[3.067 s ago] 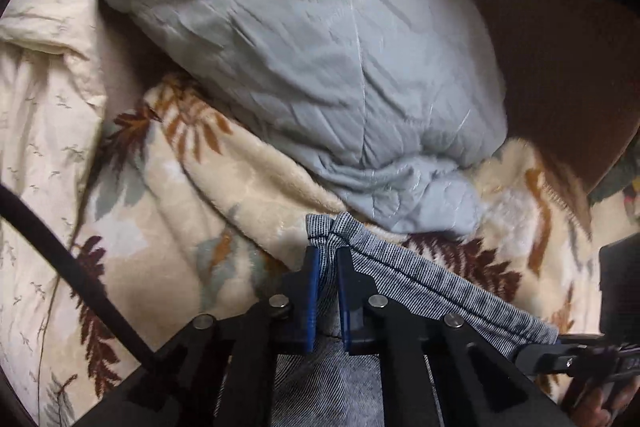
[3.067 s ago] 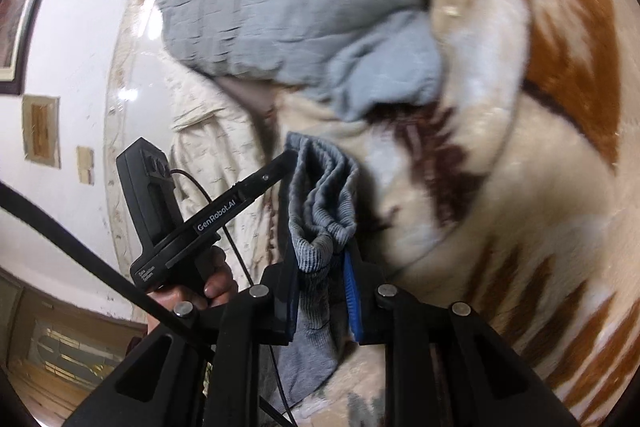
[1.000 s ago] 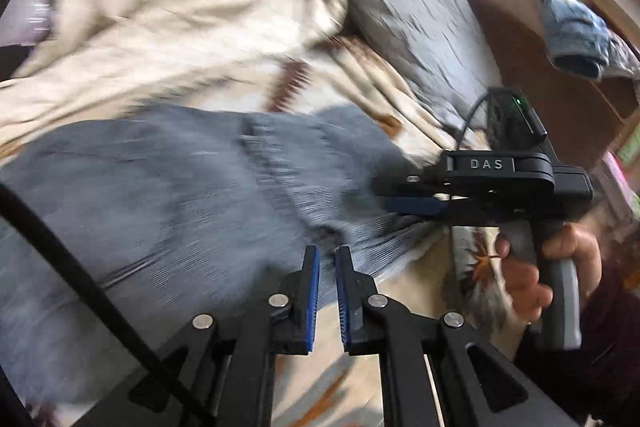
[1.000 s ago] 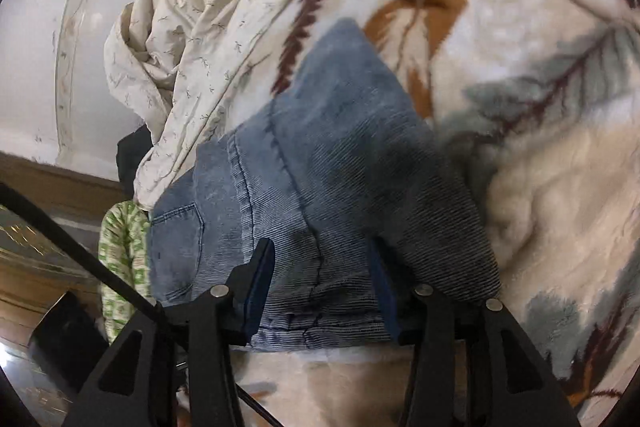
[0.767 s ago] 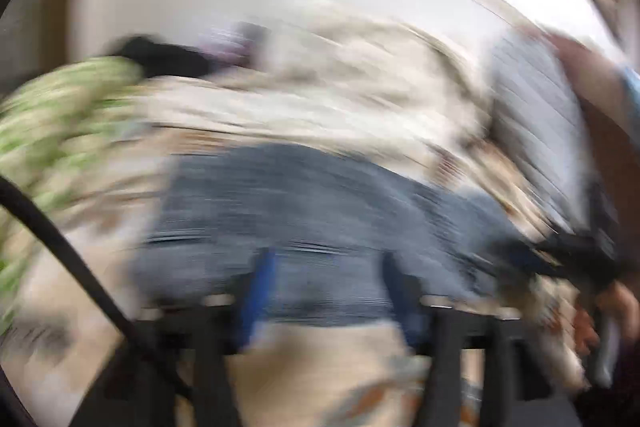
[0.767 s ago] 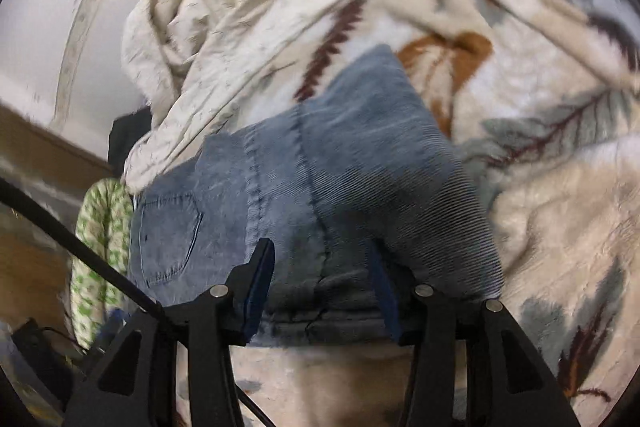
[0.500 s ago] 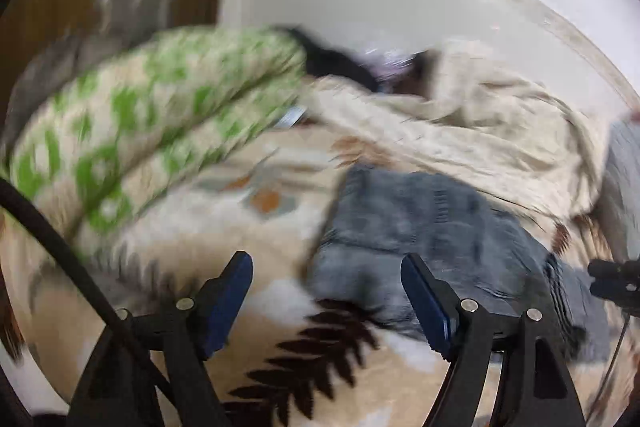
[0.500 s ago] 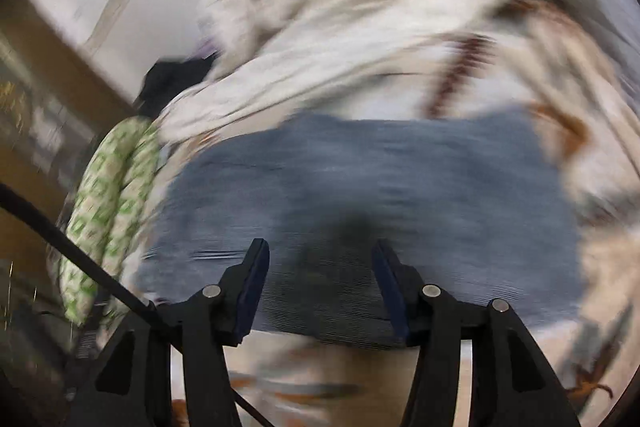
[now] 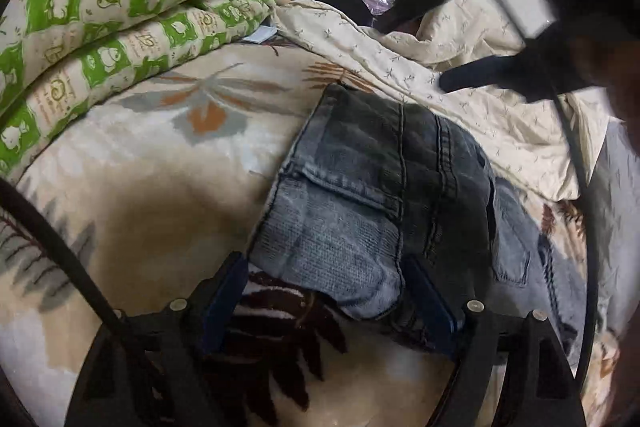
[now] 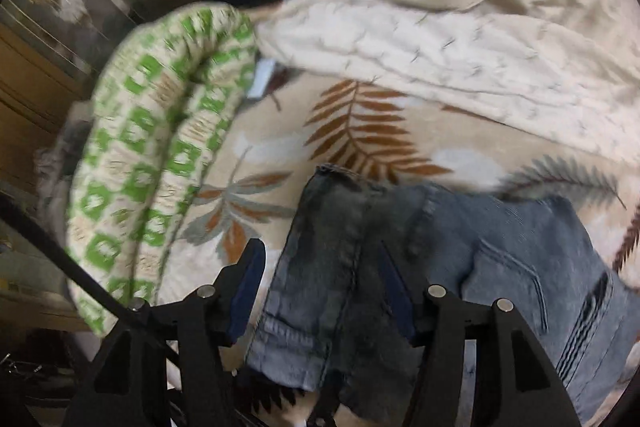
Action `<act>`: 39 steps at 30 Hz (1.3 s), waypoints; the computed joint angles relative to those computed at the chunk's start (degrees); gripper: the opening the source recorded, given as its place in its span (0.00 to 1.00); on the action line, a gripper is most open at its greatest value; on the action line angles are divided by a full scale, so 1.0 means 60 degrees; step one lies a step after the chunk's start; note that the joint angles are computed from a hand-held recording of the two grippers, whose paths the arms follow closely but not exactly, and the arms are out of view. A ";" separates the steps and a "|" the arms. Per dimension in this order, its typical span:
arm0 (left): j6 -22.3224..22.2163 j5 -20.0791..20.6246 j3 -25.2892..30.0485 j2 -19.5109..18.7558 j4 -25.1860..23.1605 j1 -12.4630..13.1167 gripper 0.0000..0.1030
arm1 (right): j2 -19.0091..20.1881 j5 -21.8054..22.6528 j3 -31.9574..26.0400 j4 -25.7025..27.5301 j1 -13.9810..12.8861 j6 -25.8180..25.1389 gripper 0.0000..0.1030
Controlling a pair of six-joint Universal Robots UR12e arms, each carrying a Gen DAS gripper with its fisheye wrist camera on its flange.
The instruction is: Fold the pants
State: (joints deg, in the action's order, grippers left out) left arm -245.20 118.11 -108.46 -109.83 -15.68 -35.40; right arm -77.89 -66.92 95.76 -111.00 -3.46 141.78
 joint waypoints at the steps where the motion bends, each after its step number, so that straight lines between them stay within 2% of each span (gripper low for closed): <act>1: 0.0056 -0.0008 -0.0012 -0.0008 0.0115 0.0013 0.81 | 0.0141 -0.0345 -0.0113 -0.0061 0.0206 0.0132 0.57; 3: -0.0027 -0.0199 -0.0067 0.0008 0.0237 0.0071 0.81 | 0.0327 -0.0690 -0.0273 -0.0096 0.0459 0.0229 0.57; 9: -0.0606 -0.0445 -0.0324 0.0136 0.0765 0.0238 0.81 | 0.0775 -0.2520 -0.0596 -0.0412 0.1366 0.0218 0.57; 14: -0.0510 -0.0380 -0.0301 0.0100 0.0754 0.0235 0.82 | 0.1070 -0.4444 -0.0400 -0.1188 0.1961 0.0055 0.58; 16: -0.0371 -0.0296 -0.0288 0.0012 0.0905 0.0250 0.83 | 0.1264 -0.4923 -0.0413 -0.1112 0.2074 0.0056 0.59; 18: -0.0265 -0.0218 -0.0305 -0.0039 0.1091 0.0252 0.83 | 0.1344 -0.5172 -0.0242 -0.1482 0.2109 -0.0087 0.59; 20: -0.0196 -0.0212 -0.0354 -0.0092 0.1461 0.0254 0.81 | 0.1308 -0.4962 -0.0097 -0.1755 0.2049 -0.0331 0.57; 21: -0.0173 -0.0293 -0.0414 -0.0129 0.1772 0.0296 0.81 | 0.1292 -0.4819 -0.0111 -0.1683 0.2009 -0.0379 0.49; 23: -0.0098 -0.0435 -0.0525 -0.0204 0.2355 0.0390 0.65 | 0.1259 -0.4826 -0.0109 -0.1730 0.1966 -0.0455 0.32; 24: -0.0048 -0.0876 -0.0612 -0.0232 0.2726 0.0510 0.56 | 0.1239 -0.4953 -0.0067 -0.1940 0.1954 -0.0482 0.17; 25: -0.0121 -0.1073 -0.0658 -0.0245 0.2848 0.0570 0.54 | 0.1215 -0.4929 -0.0066 -0.1962 0.1910 -0.0454 0.15; 26: -0.0115 -0.1072 -0.0671 -0.0263 0.2938 0.0579 0.53 | 0.1190 -0.4691 -0.0102 -0.1874 0.1812 -0.0406 0.14; 27: -0.0011 -0.1097 -0.0661 -0.0278 0.3005 0.0579 0.45 | 0.1164 -0.4536 -0.0106 -0.1872 0.1748 -0.0385 0.12; 28: 0.0192 -0.1336 -0.0659 -0.0312 0.3229 0.0609 0.32 | 0.1124 -0.4345 -0.0101 -0.1871 0.1666 -0.0358 0.11; 32: 0.0535 -0.1400 -0.0605 -0.0382 0.3547 0.0609 0.27 | 0.0895 -0.3525 -0.0033 -0.1928 0.1347 -0.0455 0.10; 36: 0.1034 -0.0978 -0.0444 -0.0416 0.3531 0.0474 0.26 | 0.0505 -0.2637 0.0037 -0.1873 0.0993 -0.0450 0.09; 39: 0.1669 -0.0489 -0.0397 -0.0403 0.3776 0.0308 0.24 | 0.0177 -0.1827 0.0088 -0.1765 0.0603 -0.0477 0.09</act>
